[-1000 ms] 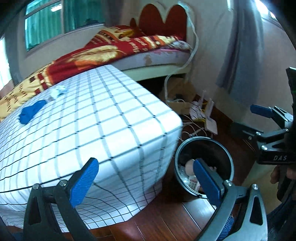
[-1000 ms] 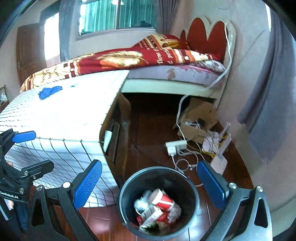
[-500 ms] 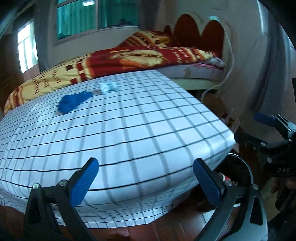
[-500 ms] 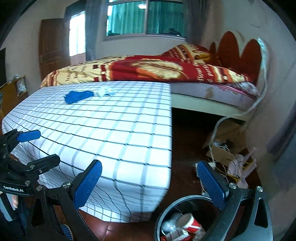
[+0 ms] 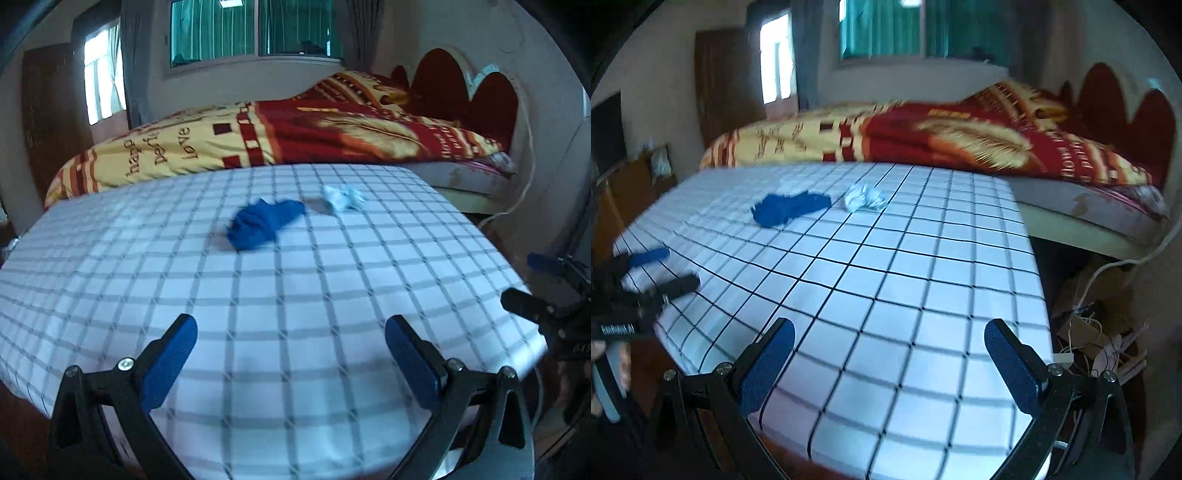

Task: Collect trash
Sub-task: 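Withdraw both grippers from the bin back toward the table, then grasp the blue cloth with the left gripper while the right gripper grasps the light blue mask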

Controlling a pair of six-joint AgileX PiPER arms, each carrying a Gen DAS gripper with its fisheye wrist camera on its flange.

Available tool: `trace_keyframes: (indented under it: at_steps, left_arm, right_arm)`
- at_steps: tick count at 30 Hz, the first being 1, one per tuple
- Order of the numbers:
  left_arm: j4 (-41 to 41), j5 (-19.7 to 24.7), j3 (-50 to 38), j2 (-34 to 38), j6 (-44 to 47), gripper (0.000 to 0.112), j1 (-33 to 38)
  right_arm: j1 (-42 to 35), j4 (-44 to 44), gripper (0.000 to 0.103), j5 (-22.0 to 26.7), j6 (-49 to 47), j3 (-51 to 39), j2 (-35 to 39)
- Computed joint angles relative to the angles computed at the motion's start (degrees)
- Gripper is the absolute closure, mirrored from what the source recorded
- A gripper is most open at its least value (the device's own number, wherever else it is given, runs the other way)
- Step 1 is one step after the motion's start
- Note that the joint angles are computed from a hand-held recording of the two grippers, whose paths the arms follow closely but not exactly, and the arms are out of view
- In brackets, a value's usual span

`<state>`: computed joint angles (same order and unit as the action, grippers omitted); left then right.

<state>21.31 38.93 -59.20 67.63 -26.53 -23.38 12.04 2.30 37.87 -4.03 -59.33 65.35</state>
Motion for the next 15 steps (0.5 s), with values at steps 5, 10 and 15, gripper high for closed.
trace_keyframes:
  at_steps: [5,10,15]
  left_arm:
    - [-6.94,-3.9,-5.97,8.6,12.08,0.017,8.54]
    - [-14.84,-3.78,-14.91,18.32,23.57,0.022,14.35]
    - [-18.96,-1.89,-20.99,25.18,27.6,0.028,15.66]
  right_arm:
    - [2.22,-0.05,0.0,0.56,-2.94,-12.38,13.08]
    - [3.03,1.0,0.0,4.45,-5.27,-28.5,27.49]
    - [4.02,0.16,0.015,9.78,-6.54,-42.62,39.26]
